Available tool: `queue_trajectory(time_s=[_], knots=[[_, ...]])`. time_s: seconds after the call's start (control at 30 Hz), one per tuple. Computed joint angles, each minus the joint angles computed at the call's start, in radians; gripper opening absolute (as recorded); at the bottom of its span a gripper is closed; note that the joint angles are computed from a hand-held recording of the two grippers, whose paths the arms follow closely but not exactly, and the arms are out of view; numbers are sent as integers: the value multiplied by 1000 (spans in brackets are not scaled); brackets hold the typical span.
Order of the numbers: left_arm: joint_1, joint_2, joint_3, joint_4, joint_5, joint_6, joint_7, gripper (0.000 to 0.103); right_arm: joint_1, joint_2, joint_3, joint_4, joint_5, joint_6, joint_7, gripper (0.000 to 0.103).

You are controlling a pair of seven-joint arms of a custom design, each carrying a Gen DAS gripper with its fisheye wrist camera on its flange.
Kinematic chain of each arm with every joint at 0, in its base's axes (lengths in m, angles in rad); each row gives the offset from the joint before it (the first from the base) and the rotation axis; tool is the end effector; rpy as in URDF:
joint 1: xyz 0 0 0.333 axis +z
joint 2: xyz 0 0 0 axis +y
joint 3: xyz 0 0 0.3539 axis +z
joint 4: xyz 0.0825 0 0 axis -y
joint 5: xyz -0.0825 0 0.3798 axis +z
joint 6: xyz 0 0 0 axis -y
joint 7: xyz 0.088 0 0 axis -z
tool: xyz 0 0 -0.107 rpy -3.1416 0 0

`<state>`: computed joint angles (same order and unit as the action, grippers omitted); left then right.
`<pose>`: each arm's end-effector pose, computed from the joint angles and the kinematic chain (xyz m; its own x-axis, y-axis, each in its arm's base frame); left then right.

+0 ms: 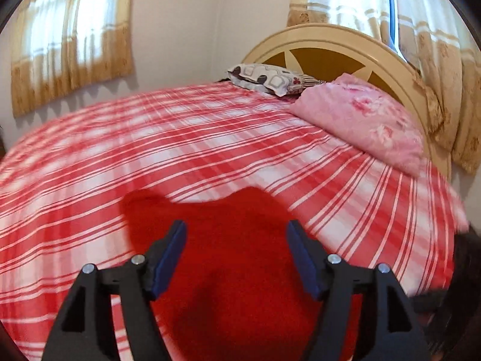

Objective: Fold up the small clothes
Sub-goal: 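Lay the folded sweater down and open both tools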

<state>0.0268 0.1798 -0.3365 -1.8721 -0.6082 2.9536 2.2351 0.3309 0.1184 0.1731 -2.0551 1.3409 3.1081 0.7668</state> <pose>0.6356 -0.1459 0.5597 -0.4153 -0.9071 0.0689 -0.5478 0.1889 -0.8150 0.5532 0.2071 0.4802 0.1735 -0.8745 -0.4530 -0.6955 0.2168 -0.6850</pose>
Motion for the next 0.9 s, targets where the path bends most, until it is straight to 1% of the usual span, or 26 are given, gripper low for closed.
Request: queue_trajectory(time_s=[0.03,0.07,0.1,0.13,0.17,0.27,0.33,0.37,0.4,0.43,0.47,0.5,0.53,0.57,0.6,0.63,0.67,0.73,0.77,0.8,0.83,0.87,0.9], knots=[[11,-21,0,-37,-13,13,17,79,0,-1,0,7,9,24,-5,54],[8,-33,9,-62,-7,21,14,81,1,1,-1,15,6,42,-4,54],[24,-49,-3,-90,-56,25,64,81,3,6,-6,27,-22,59,15,54],[45,-66,-18,-120,-137,24,149,81,10,12,-21,32,-105,58,87,54],[35,-73,-6,-139,-148,36,165,81,18,26,-46,50,-216,33,186,54],[5,-76,24,-179,-168,60,207,81,1,85,-75,143,-385,-79,335,54],[5,-66,21,-171,-236,56,248,82,-6,139,-88,220,-478,-139,419,50],[6,-61,21,-159,-270,40,257,84,-7,173,-98,267,-529,-180,466,44],[1,-60,25,-155,-285,35,257,87,-16,188,-93,288,-555,-214,485,24],[-3,-52,30,-144,-298,28,255,88,-20,206,-93,311,-590,-241,512,9],[-2,-52,30,-144,-317,23,267,88,4,216,-122,315,-669,-237,578,9],[-3,-51,32,-140,-332,14,276,88,33,217,-156,301,-746,-209,638,8],[-1,-55,31,-143,-361,9,301,88,48,209,-171,276,-787,-176,676,8],[-1,-60,31,-145,-395,4,331,88,33,197,-155,247,-780,-143,684,8],[-4,-65,33,-147,-425,0,357,90,-12,187,-107,225,-732,-127,657,7],[-10,-67,38,-144,-448,-5,380,93,-34,185,-89,212,-729,-135,659,7],[-18,-67,44,-144,-460,-2,394,100,-32,184,-93,200,-752,-131,683,7],[-33,-63,60,-144,-449,-14,390,101,-50,186,-74,197,-770,-124,682,8],[-41,-59,70,-144,-416,-27,365,101,-55,189,-71,208,-785,-133,681,9],[-47,-56,77,-145,-384,-33,339,101,-53,191,-77,220,-802,-144,698,18],[-51,-53,82,-144,-352,-37,313,101,-29,194,-112,234,-847,-149,754,25],[-54,-51,85,-144,-323,-41,287,101,9,197,-164,246,-928,-143,844,30],[-56,-47,90,-143,-288,-44,250,102,22,203,-181,255,-954,-125,869,30]])
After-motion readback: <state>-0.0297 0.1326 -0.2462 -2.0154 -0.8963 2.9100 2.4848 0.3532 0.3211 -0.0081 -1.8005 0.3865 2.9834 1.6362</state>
